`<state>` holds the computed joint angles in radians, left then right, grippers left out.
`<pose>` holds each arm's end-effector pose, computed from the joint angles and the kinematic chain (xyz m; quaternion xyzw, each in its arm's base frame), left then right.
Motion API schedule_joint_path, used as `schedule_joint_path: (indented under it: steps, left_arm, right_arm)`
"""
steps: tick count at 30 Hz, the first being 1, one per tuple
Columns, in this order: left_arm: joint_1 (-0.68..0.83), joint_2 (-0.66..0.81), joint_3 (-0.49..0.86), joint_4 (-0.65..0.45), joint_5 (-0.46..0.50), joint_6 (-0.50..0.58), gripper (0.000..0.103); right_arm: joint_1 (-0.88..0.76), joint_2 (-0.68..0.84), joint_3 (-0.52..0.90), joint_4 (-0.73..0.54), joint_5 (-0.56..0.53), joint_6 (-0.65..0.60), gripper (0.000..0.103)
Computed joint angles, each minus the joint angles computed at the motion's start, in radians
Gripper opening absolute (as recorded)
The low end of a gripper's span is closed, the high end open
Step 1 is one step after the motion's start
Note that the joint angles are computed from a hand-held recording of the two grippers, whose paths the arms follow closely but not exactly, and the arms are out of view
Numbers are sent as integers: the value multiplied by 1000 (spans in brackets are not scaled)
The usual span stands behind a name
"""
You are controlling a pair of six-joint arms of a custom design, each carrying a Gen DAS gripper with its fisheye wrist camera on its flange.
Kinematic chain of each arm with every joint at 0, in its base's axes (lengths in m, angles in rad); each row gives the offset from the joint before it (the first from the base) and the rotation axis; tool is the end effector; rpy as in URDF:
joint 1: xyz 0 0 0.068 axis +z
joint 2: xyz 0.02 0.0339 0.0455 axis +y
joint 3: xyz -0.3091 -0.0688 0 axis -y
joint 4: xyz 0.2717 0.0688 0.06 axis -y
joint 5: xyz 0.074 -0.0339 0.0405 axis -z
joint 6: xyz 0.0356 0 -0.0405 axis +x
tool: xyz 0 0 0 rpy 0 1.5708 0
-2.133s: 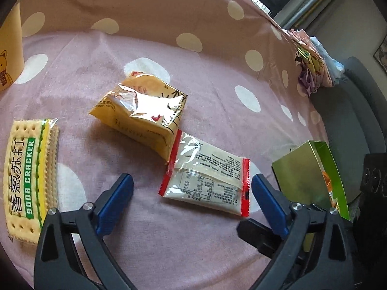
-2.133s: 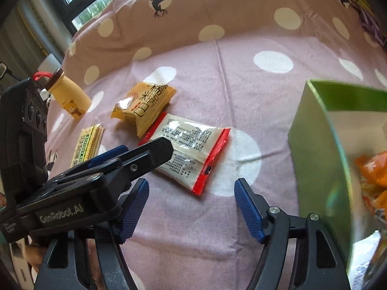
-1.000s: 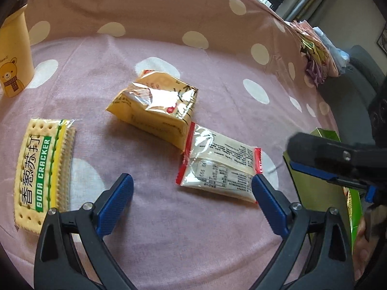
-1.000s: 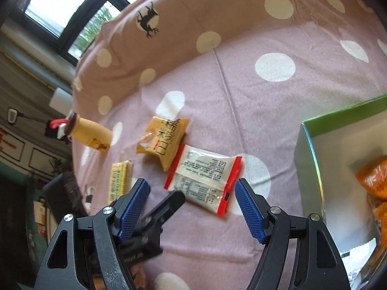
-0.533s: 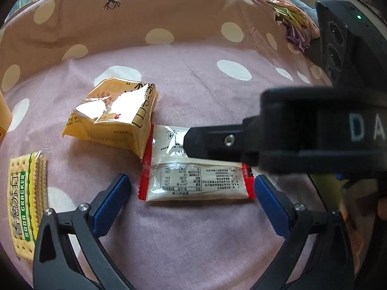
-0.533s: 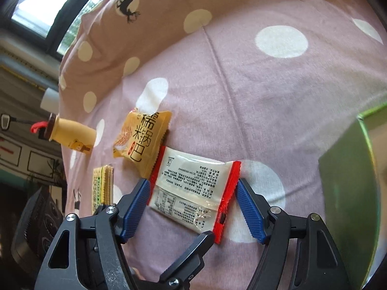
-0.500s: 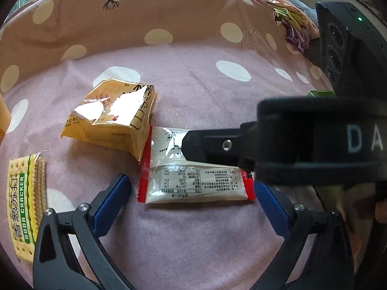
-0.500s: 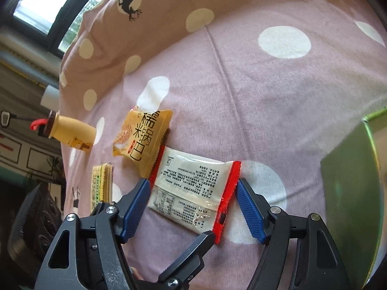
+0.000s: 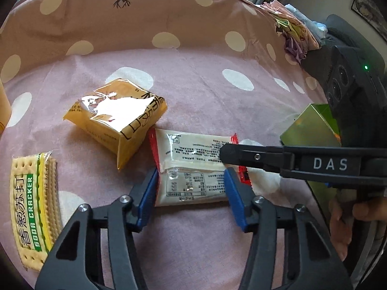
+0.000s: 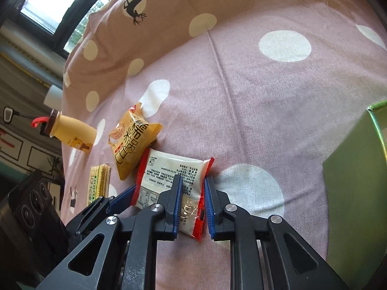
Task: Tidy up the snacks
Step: 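Lift and carry the white packet with the right gripper over the box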
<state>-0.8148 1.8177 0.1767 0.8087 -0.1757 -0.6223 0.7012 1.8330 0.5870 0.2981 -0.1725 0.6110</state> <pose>0.1484 -0.1483 0.0573 0.0578 0.9277 -0.1751 0.3245 0.2309 0.2029 0.0851 -0.0691 0.9462 0.2512 0.1919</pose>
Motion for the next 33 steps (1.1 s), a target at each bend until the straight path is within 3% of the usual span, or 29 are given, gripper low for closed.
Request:
schedule_joint_path:
  steps: [11,16,22,33]
  left_arm:
    - [-53,-98,-34,-83,-33,-49,42]
    - [-149,-188,3,-259,-161,-80,39]
    - [-172,-257,-27,-272,-168,-119,36]
    - [-349,-468,38,-579,-309,-236,36]
  right_arm:
    - [24,-57,-28,4,43,6,16]
    - [63,-114,-28,-50,106,-5,16]
    - [90,-194,-41,-102,141,4,16]
    - [172,-378,-67,-234,240,31,16]
